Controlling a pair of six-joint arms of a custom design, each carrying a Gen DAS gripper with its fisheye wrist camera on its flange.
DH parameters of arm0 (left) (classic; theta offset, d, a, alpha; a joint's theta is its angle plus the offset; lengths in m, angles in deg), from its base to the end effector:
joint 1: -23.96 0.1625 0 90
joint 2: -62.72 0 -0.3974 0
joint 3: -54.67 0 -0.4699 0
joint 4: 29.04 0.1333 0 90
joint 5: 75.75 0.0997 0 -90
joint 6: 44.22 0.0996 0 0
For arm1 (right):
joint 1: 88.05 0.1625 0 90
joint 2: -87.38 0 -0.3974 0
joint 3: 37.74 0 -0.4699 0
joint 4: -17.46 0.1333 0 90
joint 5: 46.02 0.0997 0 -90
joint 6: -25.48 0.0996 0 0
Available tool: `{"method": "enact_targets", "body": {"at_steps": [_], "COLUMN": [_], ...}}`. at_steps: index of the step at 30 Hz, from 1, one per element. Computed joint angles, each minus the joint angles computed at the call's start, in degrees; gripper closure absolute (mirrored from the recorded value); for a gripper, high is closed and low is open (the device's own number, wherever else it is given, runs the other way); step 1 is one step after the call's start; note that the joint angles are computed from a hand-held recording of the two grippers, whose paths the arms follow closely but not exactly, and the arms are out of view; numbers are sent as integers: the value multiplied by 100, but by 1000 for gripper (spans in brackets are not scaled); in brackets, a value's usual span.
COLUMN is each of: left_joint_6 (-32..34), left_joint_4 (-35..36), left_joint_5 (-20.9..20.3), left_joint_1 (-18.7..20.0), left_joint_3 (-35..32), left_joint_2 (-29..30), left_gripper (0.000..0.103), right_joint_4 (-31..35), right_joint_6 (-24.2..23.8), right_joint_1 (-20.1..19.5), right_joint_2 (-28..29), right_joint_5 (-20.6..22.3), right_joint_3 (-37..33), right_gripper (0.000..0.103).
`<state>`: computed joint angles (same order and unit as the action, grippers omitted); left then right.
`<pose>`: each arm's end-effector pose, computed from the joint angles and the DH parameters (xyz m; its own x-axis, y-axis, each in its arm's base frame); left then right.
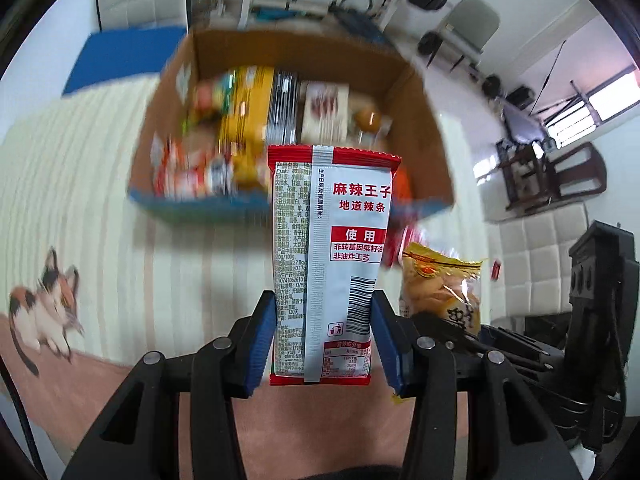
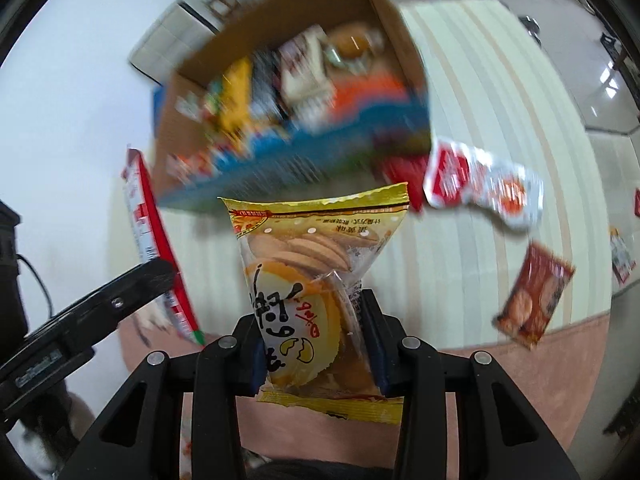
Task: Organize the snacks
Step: 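Carry the spicy strip pack with the left tool while the right tool carries the cookie bag into the box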
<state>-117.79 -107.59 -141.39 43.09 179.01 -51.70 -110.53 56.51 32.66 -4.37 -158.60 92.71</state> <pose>-0.2814 -0.2822 0.3226 -0.8882 -0.0354 -0.4582 0.0987 0.9591 -0.2654 0.3131 -0.3410 0.1727 -0.9414 0.0356 0.3354 -0.0296 0.9819 -0.1873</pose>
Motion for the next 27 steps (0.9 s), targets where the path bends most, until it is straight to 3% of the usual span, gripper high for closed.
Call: {"method": "enact_targets", "body": {"at_steps": [2, 9, 16, 21, 27], "left_joint_6": [235, 1093, 1824, 2000, 2017], "left_joint_4": [-128, -373, -587, -495, -252], "left_joint_5": [220, 944, 1101, 1154, 759], "left_joint_1": [151, 989, 2199, 2668, 3135], "left_joint_3": [-151, -669, -1136, -1378, -1674], "left_joint_2": [181, 833, 1595, 1975, 2369], "left_gripper": [59, 59, 59, 59, 55], "right_joint_4": [-44, -469, -46, 380, 1179], "right_joint_6": [-179, -743, -848, -768, -432], "right_joint_1": [-19, -197, -713, -882, -1010], "right_joint_2": [-34, 1045, 2133, 2600, 2906], "right_joint_5": [-32, -756, -1072, -1198, -1065], "right_joint_3": [-195, -1310, -2233, -2680, -3043], "right_gripper": [61, 61, 61, 61, 58]}}
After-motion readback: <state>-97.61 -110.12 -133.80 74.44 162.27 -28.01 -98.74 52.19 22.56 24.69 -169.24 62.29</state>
